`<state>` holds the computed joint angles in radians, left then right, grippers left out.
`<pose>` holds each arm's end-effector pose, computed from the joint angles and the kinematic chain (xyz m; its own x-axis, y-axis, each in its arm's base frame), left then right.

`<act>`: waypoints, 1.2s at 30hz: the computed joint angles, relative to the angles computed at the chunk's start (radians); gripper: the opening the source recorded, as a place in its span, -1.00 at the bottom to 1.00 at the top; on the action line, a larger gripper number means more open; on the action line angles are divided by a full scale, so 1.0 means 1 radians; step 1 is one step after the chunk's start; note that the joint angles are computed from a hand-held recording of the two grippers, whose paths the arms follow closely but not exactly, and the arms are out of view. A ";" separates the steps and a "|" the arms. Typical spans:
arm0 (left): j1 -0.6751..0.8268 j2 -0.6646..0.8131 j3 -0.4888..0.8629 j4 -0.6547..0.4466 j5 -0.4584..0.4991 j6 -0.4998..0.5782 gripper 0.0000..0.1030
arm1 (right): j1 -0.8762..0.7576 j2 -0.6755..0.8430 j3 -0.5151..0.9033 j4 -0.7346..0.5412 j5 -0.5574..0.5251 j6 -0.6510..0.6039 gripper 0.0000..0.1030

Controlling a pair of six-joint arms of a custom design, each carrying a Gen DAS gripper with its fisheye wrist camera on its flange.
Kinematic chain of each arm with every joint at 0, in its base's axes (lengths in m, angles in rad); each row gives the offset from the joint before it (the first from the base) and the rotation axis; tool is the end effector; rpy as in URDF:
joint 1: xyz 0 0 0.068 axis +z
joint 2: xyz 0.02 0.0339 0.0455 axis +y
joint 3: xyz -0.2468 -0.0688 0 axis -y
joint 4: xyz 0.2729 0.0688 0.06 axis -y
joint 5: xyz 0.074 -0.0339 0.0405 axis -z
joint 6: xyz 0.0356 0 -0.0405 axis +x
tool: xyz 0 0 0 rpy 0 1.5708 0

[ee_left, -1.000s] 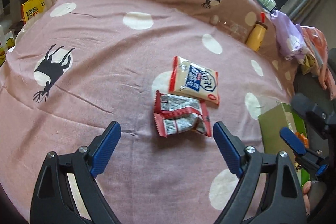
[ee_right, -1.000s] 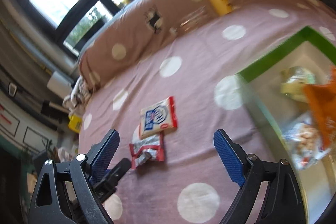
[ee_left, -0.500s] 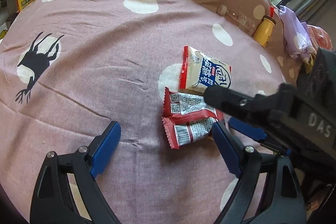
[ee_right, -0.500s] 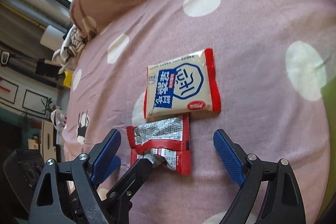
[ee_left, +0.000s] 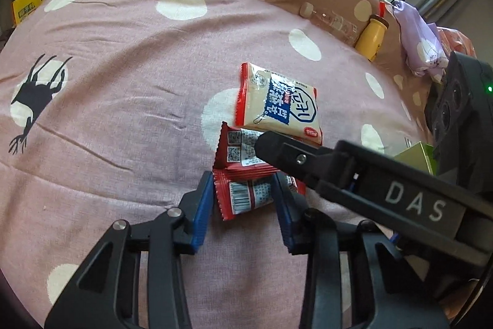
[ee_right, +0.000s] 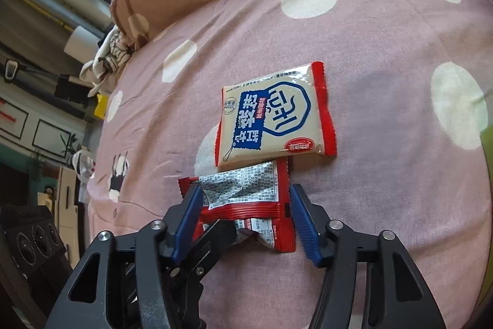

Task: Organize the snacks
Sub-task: 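Carry the red-white packet with the right gripper over the green box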

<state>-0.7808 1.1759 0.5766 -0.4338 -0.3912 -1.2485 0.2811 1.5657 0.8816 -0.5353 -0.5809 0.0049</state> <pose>0.1793 -0.1586 0.1451 -0.6788 -0.5618 -0.4729 -0.4165 0.8249 -0.3821 0.2865 0.1031 0.1369 -0.9041 -0.2568 -0.3417 -0.4090 0.7520 0.5169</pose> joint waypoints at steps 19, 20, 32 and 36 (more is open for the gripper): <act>-0.261 0.176 0.278 0.018 -0.167 0.105 -0.30 | -0.369 -0.442 -0.123 -0.201 -0.051 -0.123 0.17; -0.267 0.196 0.297 0.025 -0.161 0.116 -0.30 | -0.415 -0.438 -0.118 -0.217 -0.078 -0.140 0.17; -0.309 0.391 0.546 0.088 -0.158 0.257 -0.30 | -0.766 -0.400 -0.008 -0.364 -0.248 -0.300 0.17; -0.295 0.480 0.635 0.121 -0.092 0.323 -0.30 | -0.851 -0.374 0.019 -0.356 -0.239 -0.288 0.17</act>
<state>-1.0753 1.6562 1.2120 -0.3129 -0.4836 -0.9256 -0.5696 1.1917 0.9003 -0.8909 -0.8196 -0.2827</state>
